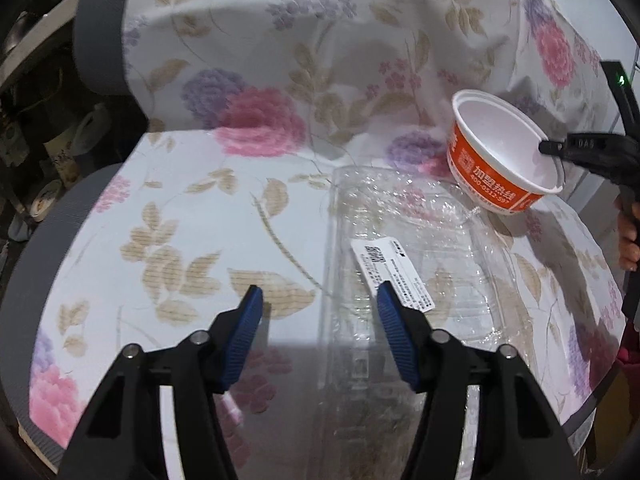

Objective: Collect trash
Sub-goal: 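Grasp the paper bowl rim with the right tool while the left tool grasps the clear tray, then lift the paper bowl and clear plastic tray off the seat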

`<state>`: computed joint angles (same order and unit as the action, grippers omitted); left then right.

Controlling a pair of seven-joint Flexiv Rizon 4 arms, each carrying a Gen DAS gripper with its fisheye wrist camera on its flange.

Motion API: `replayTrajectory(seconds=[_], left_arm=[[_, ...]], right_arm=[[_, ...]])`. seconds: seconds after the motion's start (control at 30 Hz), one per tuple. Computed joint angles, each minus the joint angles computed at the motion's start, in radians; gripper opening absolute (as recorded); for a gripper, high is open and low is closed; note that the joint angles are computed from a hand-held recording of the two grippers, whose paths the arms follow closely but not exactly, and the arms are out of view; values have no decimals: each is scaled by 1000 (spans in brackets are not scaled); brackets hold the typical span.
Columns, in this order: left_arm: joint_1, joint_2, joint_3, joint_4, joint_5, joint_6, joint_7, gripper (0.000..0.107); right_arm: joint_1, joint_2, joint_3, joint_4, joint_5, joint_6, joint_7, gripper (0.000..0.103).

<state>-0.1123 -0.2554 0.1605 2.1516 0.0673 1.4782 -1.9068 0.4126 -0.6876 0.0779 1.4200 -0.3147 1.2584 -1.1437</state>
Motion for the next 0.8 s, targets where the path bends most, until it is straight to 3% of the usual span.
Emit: replayTrajectory(seconds=[0.07, 0.1, 0.17, 0.2, 0.27, 0.37, 0.47, 0.57, 0.7, 0.8], left_arm=[[34, -15, -47, -2, -37, -7, 59, 30], [48, -23, -68, 2, -58, 9, 92, 27], [2, -30, -19, -21, -23, -7, 79, 13], [-4, -26, -9, -31, 5, -21, 58, 9], [18, -11, -41, 3, -50, 22, 90, 6], [-39, 18, 24, 13, 1, 55, 15, 5], [-112, 55, 118, 14, 81, 88, -104, 4], [-224, 95, 259, -41, 295, 35, -331, 4], [-277, 160, 315, -79, 510, -24, -559, 4], [-294, 207, 311, -106, 666, -98, -725, 4]], right_arm=[[5, 1, -2, 1, -5, 3, -1, 8], [-6, -1, 18, -4, 5, -3, -18, 8], [-20, -2, 46, -13, 26, -16, -43, 13], [-12, 2, 37, -7, 26, -12, -37, 14], [-18, 4, 44, -3, 40, 2, -44, 9], [2, 28, 7, 43, 29, 85, -16, 5], [33, 60, -47, 89, -1, 155, 31, 5], [14, 93, -33, 119, -6, 191, 40, 5], [8, 150, -34, 185, -19, 220, 48, 5], [-19, 196, -3, 243, -13, 228, 30, 5]])
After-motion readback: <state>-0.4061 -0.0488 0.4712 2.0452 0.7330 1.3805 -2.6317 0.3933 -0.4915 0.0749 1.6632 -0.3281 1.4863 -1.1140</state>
